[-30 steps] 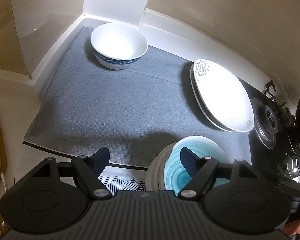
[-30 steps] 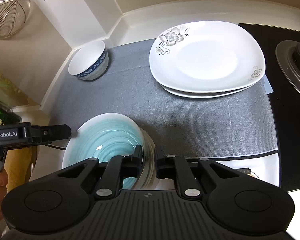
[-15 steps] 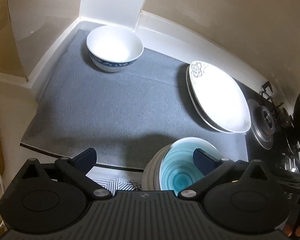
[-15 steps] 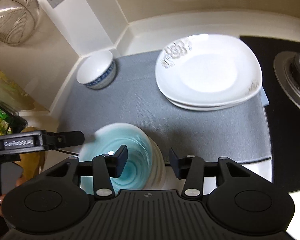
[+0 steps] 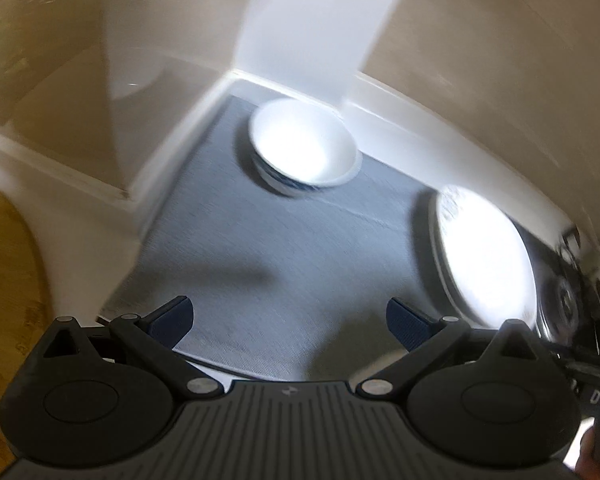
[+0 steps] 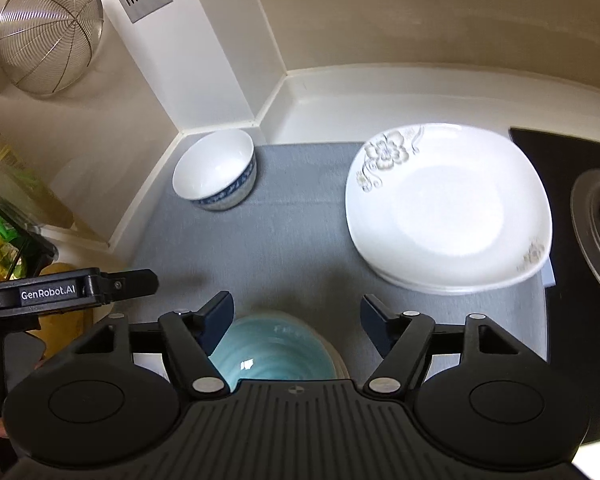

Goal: Organize plates and bowls
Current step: 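Open both tools to release the teal bowl in the cream bowl, then move both tools to the white bowl with the blue rim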

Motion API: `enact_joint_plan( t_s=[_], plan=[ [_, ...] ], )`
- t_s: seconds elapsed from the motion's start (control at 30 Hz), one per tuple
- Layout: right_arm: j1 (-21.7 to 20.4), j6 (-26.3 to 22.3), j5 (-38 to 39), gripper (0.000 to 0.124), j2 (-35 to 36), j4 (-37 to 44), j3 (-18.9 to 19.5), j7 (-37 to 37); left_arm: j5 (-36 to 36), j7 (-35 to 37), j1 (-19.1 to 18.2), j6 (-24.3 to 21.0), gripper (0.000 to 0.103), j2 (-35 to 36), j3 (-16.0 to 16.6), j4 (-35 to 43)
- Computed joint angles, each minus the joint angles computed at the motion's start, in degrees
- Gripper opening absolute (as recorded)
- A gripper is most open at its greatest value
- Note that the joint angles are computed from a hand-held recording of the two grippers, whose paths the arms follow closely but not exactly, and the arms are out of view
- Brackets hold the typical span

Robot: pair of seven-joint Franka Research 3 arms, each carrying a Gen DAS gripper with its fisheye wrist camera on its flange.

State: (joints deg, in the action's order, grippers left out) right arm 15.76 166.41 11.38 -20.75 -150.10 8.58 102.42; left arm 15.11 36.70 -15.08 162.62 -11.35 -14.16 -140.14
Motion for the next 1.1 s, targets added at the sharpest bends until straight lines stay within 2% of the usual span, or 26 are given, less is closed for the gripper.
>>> enact_joint_plan(
  t_s=[0.2,0.43,0.6,0.8,1.1],
  plan=[
    [-0.3,0.9,-1.5,0.074,6.0,5.9,-0.2,-1.0,11.8,-13.7,5.4,-1.7,0.103,3.0,-2.5,4.1],
    [-0.3,2.0,-4.2,0.074,15.5,14.8,-1.3,-2.6,22.8,-28.5,5.1,-6.0,0.103,9.0,-1.1,10.0],
    [1.0,1.0,0.2,0.074,23.0,22.1,-3.1,-7.6,25.2,-34.0,3.9,-7.7,0.103,11.9,1.1,12.5],
    [1.9,0.4,0.9,0.074,30.7,29.6,-3.8,-9.4,25.1,-37.8,3.0,-9.4,0.103,16.0,2.9,16.0],
    [4.2,-2.0,-1.1,0.074,38.6,37.9,-6.3,-7.2,24.4,-40.6,1.4,-9.6,0.103,22.0,5.0,21.5]
  ],
)
